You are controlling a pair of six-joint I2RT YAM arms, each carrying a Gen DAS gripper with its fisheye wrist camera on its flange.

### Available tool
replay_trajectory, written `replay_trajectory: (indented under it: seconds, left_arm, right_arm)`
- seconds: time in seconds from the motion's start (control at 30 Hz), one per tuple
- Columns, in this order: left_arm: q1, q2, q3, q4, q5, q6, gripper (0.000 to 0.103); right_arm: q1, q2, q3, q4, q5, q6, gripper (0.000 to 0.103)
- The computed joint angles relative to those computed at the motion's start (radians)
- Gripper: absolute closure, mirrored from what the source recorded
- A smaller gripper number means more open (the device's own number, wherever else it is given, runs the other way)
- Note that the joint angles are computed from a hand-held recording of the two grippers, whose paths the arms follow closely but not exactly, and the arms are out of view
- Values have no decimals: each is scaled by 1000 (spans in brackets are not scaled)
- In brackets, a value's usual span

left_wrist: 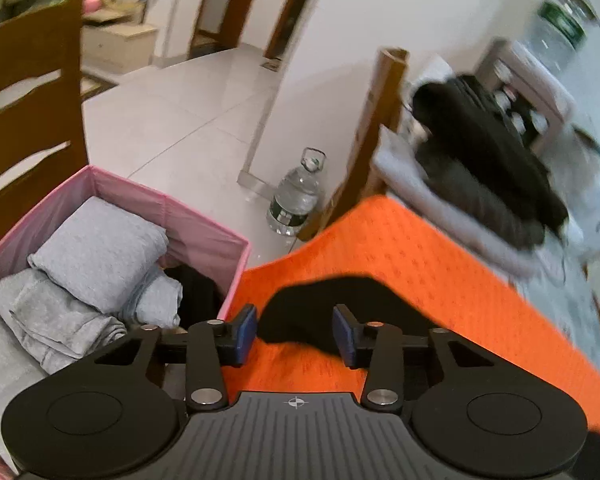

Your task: Fold clothes

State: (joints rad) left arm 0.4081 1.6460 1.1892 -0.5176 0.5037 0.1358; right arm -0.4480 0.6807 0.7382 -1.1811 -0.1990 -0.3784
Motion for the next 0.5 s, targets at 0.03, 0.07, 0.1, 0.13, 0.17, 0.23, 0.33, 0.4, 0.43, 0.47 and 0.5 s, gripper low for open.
replay_trajectory:
  seconds: [0.03,0.07,0.1,0.13,0.17,0.23,0.33,0.4,0.43,0.47,0.5]
  left_arm:
    - [-8,-15,-17,1,-5,22,54]
    - [-18,-27,-30,2,-9,42,52]
    - [-28,-39,-43,3,-13,62,52]
    - [-39,-51,-55,3,-18,81,52]
    - [-51,-59,-62,2,-21,99,52]
    - [-77,-65,-61,0,-20,124,50]
    - [-121,-53,-31,-15,-7,163,46]
    - [-155,-33,3,-38,5,187,45]
    - [-176,-15,30,-67,16,202,45]
    - [-196,5,59,-96,27,217,45]
    - [-216,26,89,-126,38,232,44]
  right_arm:
    - [-43,-9,1,-13,-9,-32,71]
    - [-96,-15,2,-25,-23,-74,70]
    - [-152,-21,3,-37,-38,-117,69]
    - [-214,-23,5,-49,-55,-167,68]
    - [-281,-19,8,-57,-74,-222,68]
    - [-387,-3,18,-64,-105,-307,67]
    - [-524,48,46,-52,-151,-424,67]
    - [-589,102,74,-28,-177,-487,65]
    - [-606,135,89,-12,-186,-508,64]
    - [-618,168,105,5,-194,-528,64]
    - [-625,206,123,22,-205,-546,63]
